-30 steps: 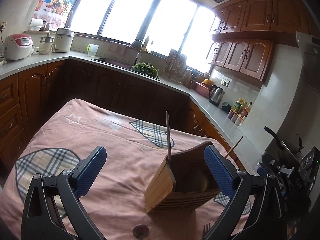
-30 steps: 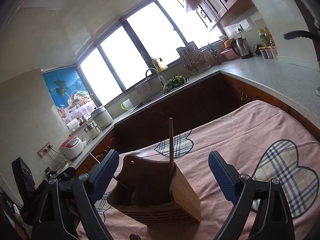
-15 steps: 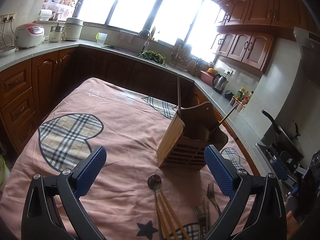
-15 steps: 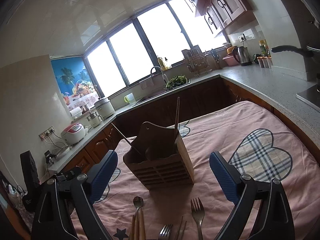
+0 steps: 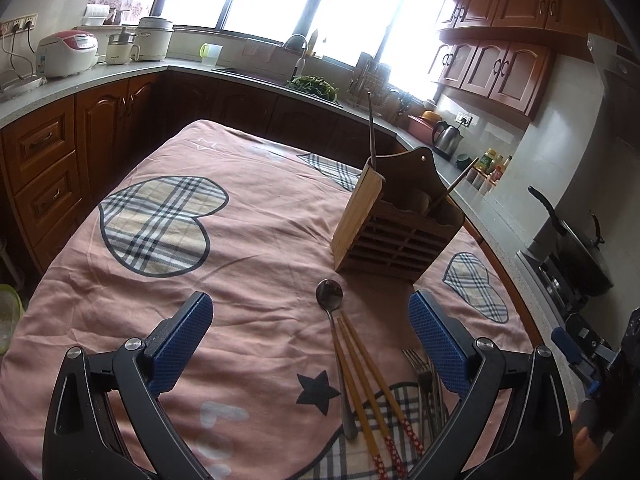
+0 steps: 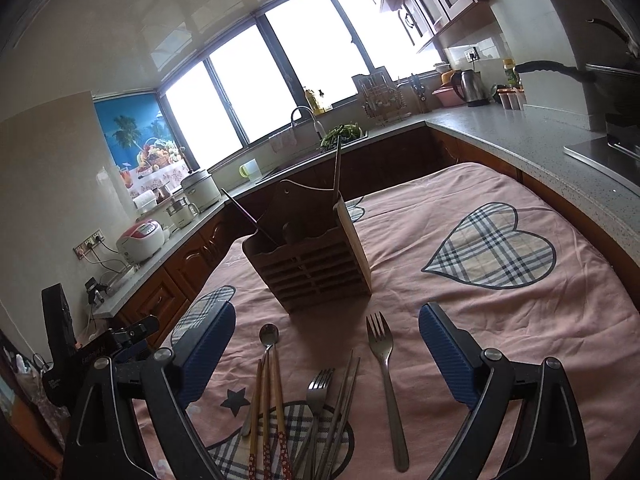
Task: Organize utensils
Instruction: 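Move both open tools back down to the loose utensils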
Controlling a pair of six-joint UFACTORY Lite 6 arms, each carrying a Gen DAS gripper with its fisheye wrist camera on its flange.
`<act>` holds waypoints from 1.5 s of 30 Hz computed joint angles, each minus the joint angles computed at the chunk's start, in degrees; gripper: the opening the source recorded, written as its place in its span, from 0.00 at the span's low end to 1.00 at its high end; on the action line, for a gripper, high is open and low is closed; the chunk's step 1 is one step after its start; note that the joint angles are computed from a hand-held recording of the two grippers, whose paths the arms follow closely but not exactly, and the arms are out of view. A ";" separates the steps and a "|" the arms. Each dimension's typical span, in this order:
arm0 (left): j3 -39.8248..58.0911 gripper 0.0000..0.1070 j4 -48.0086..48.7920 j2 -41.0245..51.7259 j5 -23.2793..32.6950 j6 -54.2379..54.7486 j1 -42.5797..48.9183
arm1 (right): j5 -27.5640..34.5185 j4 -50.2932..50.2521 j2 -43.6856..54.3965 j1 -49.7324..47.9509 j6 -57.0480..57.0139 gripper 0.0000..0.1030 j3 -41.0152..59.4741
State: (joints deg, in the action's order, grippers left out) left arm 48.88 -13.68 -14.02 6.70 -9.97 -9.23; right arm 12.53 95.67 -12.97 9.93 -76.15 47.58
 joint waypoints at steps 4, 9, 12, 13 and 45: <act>-1.57 0.94 -0.05 -0.17 0.29 -0.32 -0.27 | -0.94 0.28 -2.34 0.76 -0.74 0.92 -3.24; -1.56 0.94 5.00 0.85 0.79 -5.22 -1.08 | -1.84 -2.46 -3.36 1.37 1.77 0.92 -4.65; -0.74 0.94 9.56 1.97 1.33 -9.36 -1.75 | -2.11 -3.21 -2.88 1.55 2.37 0.92 -4.43; -0.45 0.94 9.80 2.39 1.47 -9.48 -1.93 | -2.25 -3.52 -2.55 1.67 2.59 0.92 -4.21; 30.95 0.22 2.37 36.96 13.14 4.83 -7.41 | 1.98 -20.95 24.35 1.44 19.83 0.16 11.30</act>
State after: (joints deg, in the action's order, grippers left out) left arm 79.84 -11.31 22.93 19.84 -5.14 -16.64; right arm 14.51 74.72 11.38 11.38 -56.33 58.89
